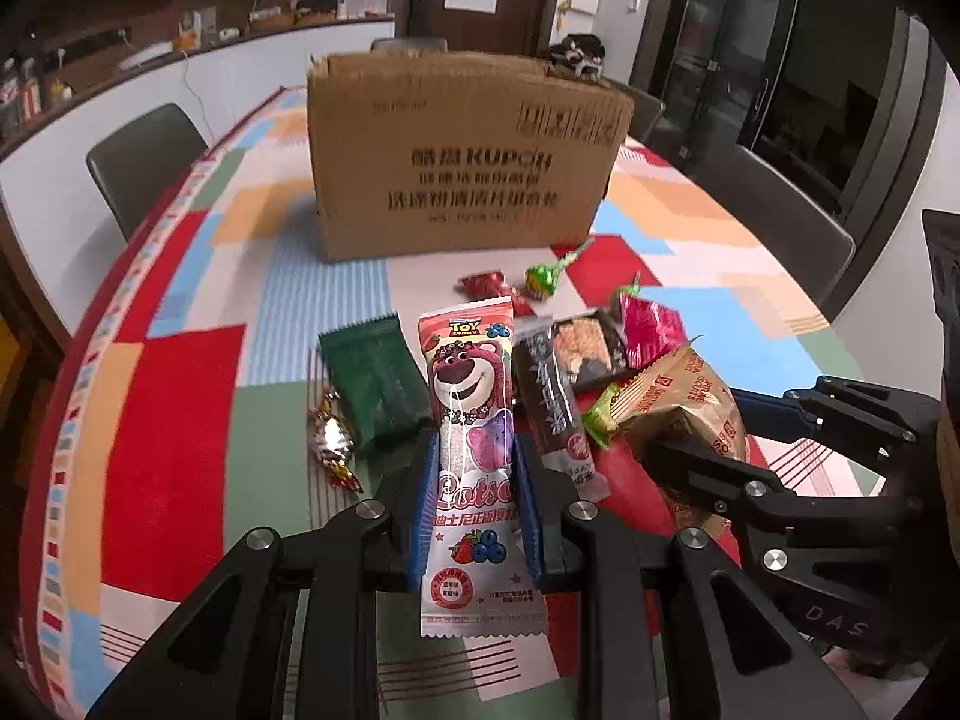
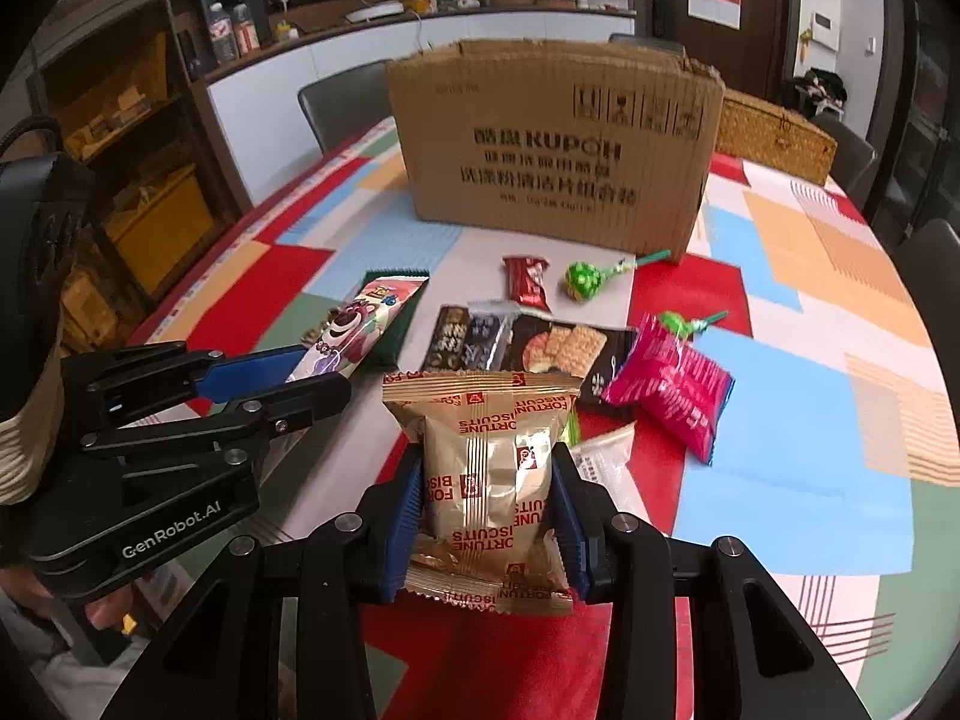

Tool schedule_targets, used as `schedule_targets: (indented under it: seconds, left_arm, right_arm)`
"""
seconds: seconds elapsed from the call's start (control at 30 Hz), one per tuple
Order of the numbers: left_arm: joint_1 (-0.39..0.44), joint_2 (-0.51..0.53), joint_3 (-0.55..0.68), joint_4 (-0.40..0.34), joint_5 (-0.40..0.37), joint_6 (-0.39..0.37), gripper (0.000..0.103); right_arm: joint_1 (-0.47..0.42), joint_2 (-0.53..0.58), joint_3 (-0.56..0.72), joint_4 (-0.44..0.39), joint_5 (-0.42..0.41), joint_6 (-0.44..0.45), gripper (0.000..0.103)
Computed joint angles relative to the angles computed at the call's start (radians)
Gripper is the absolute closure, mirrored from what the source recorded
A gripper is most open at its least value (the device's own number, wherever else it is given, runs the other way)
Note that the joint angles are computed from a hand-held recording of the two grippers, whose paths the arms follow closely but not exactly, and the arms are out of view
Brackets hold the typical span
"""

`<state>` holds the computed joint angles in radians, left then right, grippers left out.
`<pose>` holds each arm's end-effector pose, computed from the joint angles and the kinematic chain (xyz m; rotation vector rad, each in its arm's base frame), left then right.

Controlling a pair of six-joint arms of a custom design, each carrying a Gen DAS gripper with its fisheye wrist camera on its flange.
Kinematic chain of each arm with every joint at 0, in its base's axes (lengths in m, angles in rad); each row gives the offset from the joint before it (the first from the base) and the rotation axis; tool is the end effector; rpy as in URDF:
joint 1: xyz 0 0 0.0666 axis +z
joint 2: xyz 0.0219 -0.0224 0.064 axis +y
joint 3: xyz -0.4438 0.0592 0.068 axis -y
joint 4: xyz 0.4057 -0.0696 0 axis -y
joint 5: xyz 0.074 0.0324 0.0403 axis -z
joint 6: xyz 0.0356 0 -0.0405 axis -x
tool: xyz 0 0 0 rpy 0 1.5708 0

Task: Organize snacks
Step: 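Carry both packets over the cardboard box and open both tools to drop them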

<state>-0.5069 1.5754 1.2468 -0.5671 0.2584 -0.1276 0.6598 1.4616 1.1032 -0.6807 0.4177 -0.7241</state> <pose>0.4706 -0.2722 0.3584 0.8826 2.3250 -0.4814 0.3843 0.2794 0.3449 0.2222 2.4683 0.0261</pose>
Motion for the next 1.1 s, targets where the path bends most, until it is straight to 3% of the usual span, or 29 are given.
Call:
schedule_targets:
  seconds: [0.57, 0.87, 1.1]
  left_arm:
    - [-0.005, -0.033, 0.061, 0.126, -0.031, 0.020, 0.078]
    - [-0.007, 0.007, 0.152, 0.208, -0.052, 0.033, 0.078]
    - [-0.012, 0.074, 0.266, 0.208, -0.059, 0.036, 0.078]
  right_arm:
    - [-0.036, -0.066, 0.036, 0.079, 0.128, 0.127, 0.062]
    - [-0.096, -0.062, 0.083, 0.162, 0.158, 0.214, 0.062]
    - [-0.146, -0.049, 0.125, 0.218, 0.163, 0.280, 0.062]
